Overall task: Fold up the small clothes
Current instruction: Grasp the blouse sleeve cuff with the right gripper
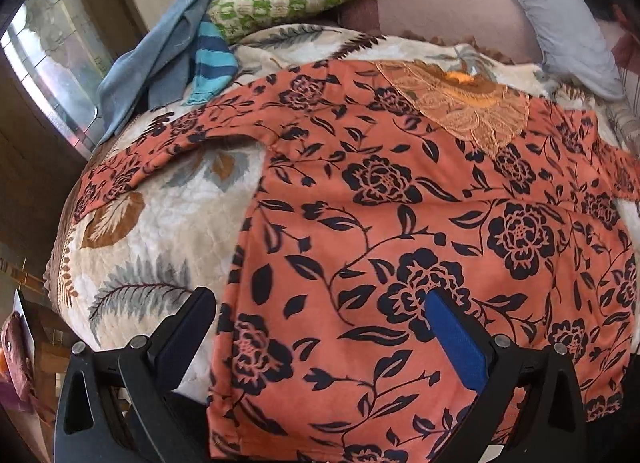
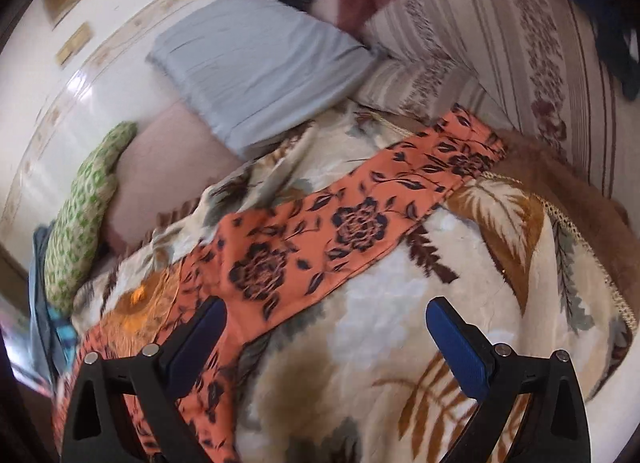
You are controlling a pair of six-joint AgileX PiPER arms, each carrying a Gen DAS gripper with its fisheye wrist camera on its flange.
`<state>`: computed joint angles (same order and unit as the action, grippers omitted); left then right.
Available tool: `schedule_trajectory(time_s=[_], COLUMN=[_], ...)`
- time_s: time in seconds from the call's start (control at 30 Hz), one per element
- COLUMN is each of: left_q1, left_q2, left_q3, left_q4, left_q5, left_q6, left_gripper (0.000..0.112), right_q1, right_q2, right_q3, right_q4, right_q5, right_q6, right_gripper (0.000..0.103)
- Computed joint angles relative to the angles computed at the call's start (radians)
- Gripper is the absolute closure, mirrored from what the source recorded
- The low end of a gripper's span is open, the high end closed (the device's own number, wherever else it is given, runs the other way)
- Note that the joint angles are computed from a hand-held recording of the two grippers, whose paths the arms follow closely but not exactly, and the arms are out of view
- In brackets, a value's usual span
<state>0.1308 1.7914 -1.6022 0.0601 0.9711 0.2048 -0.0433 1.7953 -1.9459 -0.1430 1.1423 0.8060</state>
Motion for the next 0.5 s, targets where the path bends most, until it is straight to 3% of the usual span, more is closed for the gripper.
schedule_trajectory(time_s=[0.1, 0.2, 0.27, 0.5], left_q1=[-0.041, -0.074, -0.095, -0.149], left_q2=[0.034, 0.064, 0.09, 0.193], left_q3=[-0.018, -0.043, -0.069, -0.201], left_q4=[0.024, 0.03, 0.032, 0.062], left_q5=[-0.019, -0.068, -0.089, -0.036], left_q6=[-0.008, -0.022, -0.032, -0.08], left_gripper=[0.009, 0.009, 0.009, 0.009], right_q1=[-0.235, -0.355, -0.402, -0.426], right_q2=[0.006, 0.086, 0.144, 0.324], right_q3=[0.131, 0.126, 0.092, -0.112], right_q4=[0.294, 0.406, 0.448, 0.425], right_q5=[-0.194, -0.258, -0.273, -0.258], right_q6=[-0.098, -0.099, -0.089, 0.009], right_gripper=[0.016, 0.024, 0.029, 0.033])
